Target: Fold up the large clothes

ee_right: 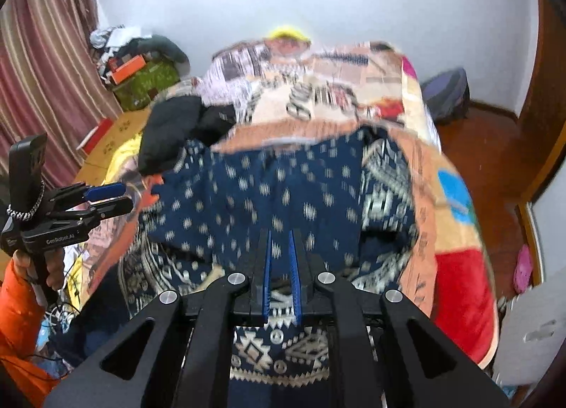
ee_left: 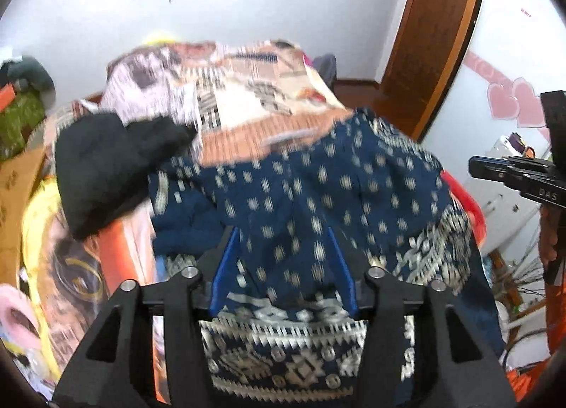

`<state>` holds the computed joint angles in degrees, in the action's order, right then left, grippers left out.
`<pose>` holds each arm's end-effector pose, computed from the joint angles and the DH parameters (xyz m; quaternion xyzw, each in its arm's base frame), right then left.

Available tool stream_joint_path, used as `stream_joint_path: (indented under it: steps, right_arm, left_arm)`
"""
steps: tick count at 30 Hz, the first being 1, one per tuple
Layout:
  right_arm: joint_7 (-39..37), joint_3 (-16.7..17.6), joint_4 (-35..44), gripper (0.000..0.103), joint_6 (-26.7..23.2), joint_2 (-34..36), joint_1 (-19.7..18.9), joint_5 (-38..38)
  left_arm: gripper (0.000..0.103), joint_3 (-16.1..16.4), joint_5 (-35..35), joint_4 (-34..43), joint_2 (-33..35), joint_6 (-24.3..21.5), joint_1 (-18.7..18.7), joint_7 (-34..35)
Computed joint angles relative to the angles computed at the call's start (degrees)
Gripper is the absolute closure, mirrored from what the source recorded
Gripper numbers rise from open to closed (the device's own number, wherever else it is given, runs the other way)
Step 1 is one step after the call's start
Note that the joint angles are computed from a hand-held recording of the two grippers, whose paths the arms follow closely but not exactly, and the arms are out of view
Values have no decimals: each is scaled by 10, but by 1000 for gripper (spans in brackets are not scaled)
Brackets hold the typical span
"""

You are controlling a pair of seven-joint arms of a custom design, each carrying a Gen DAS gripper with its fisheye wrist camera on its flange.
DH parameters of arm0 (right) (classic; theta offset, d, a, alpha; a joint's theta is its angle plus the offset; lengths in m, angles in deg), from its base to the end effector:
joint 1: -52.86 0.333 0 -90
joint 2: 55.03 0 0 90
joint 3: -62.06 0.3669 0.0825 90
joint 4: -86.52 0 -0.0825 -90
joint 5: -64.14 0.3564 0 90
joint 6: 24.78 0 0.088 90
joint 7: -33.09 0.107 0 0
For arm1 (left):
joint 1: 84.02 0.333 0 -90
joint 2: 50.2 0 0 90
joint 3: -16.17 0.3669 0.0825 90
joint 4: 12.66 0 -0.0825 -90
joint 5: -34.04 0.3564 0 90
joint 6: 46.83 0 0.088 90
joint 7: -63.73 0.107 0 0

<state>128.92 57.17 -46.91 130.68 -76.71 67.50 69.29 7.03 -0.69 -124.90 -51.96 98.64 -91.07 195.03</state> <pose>0.4360 0.0648 0.6315 -0.6542 0.6575 -0.1857 0.3243 0.5458 -0.1528 0.6155 -0.4307 0.8233 -0.3507 0.1174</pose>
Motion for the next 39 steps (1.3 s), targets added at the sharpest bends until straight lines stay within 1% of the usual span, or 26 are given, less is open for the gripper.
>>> stream_joint_path:
  steps: [2,3,6,8,9,10,13,15,18,19,21,22,24,25,26,30,33,35,36,37,39]
  right_arm:
    - [6,9,9,94,19,7,-10,-18]
    - [9,10,14,94,25,11,-13,-23]
    - [5,2,35,92,39,38,-8,-17]
    - [8,0,47,84,37,57,-10,-10]
    - [3,-5,51,83,36,65,-7,2]
    - [-1,-10,55,81,32,75,-4,19]
    - [-7,-10,64,81,6,97,-10,47]
    - [-16,-7,66,81,-14,106,-15,63]
    - [-24,-1,56,81,-39,111,-25,78]
    - [-30,-1,50,79,-45,110,-26,87]
    - [-48,-2,38,76,-40,100,-26,108]
    - [-57,-6,41,73,-53,97,-25,121]
    - [-59,-7,48,73,-69,90,-30,128]
    - [-54,-5,49,72,-68,87,-35,122]
    - [-50,-2,49,72,-64,84,-39,117]
    - [-31,-1,48,72,-36,71,-52,96]
    - [2,-1,44,65,-16,62,-67,67]
    - [16,-6,42,59,-7,60,-71,60]
    - [25,-8,39,58,-3,57,-75,54]
    - [33,-9,41,58,-2,58,-78,48]
    - [53,-10,39,58,-3,58,-87,33]
  left_arm:
    - [50,-4,22,19,15,19,-3,-15]
    - [49,-5,23,30,24,21,-3,-15]
    - [49,-11,35,63,58,29,-6,-35]
    - [49,-13,56,82,81,23,-7,-62]
    - [49,-13,68,91,92,19,-8,-76]
    - [49,-15,77,97,101,15,-9,-85]
    - [49,-15,114,110,128,-3,-13,-124]
    - [49,-16,126,108,139,-17,-12,-134]
    - [48,-17,145,94,145,-21,-11,-140]
    - [47,-18,145,93,149,-31,-9,-136]
    - [46,-21,133,94,152,-40,-1,-127]
    - [45,-22,127,97,152,-46,2,-124]
    - [45,-22,127,107,153,-59,3,-125]
    - [45,-21,125,111,152,-62,5,-125]
    - [45,-21,125,111,150,-58,5,-126]
    - [44,-15,114,101,129,1,9,-137]
    - [36,-8,107,109,126,25,17,-157]
    - [24,-3,111,114,129,41,21,-176]
    - [13,1,119,116,132,47,22,-189]
    - [9,9,134,117,135,55,22,-212]
    - [9,15,147,122,143,53,28,-238]
